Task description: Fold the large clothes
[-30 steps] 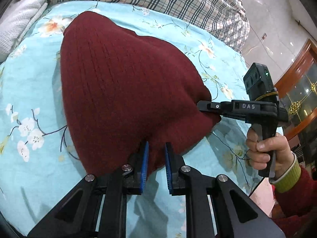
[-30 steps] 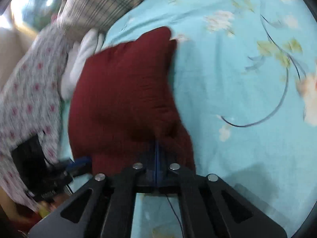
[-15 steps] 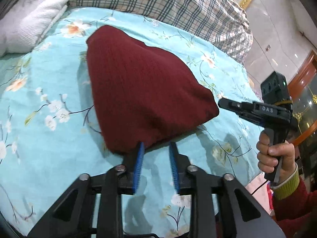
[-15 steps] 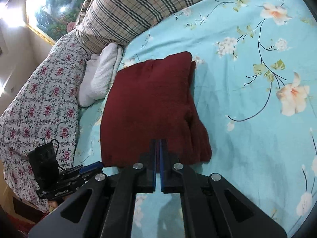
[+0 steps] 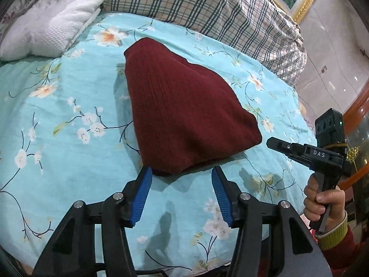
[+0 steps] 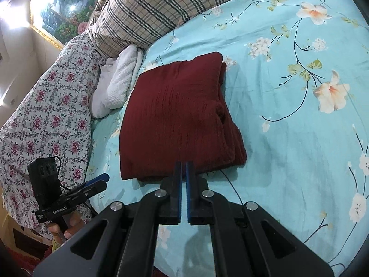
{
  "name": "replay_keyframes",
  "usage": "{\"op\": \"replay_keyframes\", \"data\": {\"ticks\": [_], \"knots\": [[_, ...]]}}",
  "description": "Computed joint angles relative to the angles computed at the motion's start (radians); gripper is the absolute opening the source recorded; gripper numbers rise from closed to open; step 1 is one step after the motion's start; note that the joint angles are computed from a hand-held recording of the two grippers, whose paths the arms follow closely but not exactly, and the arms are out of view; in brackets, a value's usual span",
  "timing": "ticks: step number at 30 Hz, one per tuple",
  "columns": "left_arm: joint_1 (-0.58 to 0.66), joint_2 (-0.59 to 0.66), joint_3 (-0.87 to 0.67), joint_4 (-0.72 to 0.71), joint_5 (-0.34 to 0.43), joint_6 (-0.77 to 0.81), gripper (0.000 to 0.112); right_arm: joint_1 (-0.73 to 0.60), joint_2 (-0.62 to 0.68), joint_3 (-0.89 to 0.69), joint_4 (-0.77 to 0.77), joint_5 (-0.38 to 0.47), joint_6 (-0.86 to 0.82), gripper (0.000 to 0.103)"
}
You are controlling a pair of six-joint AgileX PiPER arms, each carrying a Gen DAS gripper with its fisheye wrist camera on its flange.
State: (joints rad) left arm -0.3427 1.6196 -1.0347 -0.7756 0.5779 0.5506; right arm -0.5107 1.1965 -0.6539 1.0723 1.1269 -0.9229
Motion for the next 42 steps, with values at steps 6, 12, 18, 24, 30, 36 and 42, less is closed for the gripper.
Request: {"op": "replay_keyframes", "data": {"ticks": [6,12,18,24,30,36,42], "knots": [[0.016,0.007,-0.011,0.013,-0.001,-0.034,0.058,0.029,0.021,-0.024,0.002,-0.021,0.018,0.003],[-0.006,0.102,-0.168,0.146,-0.032,-0.244,0.063,0.093,0.134,-0.115,0.06,-0.146,0.034,0.049],[-0.015,0.296,-0.433,0.303,0.002,-0.484,0.064,0.188,0.419,-0.358,0.055,-0.248,0.112,0.049],[-0.023,0.455,-0.66,0.416,0.095,-0.626,0.066,0.215,0.549,-0.542,0.062,-0.221,0.152,0.007],[-0.054,0.541,-0.763,0.483,0.152,-0.656,0.065,0.282,0.554,-0.562,-0.134,-0.322,0.271,0.008],[-0.052,0.544,-0.76,0.483,0.148,-0.638,0.065,0.265,0.351,-0.432,-0.098,-0.42,0.226,0.011],[-0.073,0.542,-0.733,0.532,0.119,-0.674,0.066,0.391,0.42,-0.454,-0.265,-0.393,0.26,0.011]]}}
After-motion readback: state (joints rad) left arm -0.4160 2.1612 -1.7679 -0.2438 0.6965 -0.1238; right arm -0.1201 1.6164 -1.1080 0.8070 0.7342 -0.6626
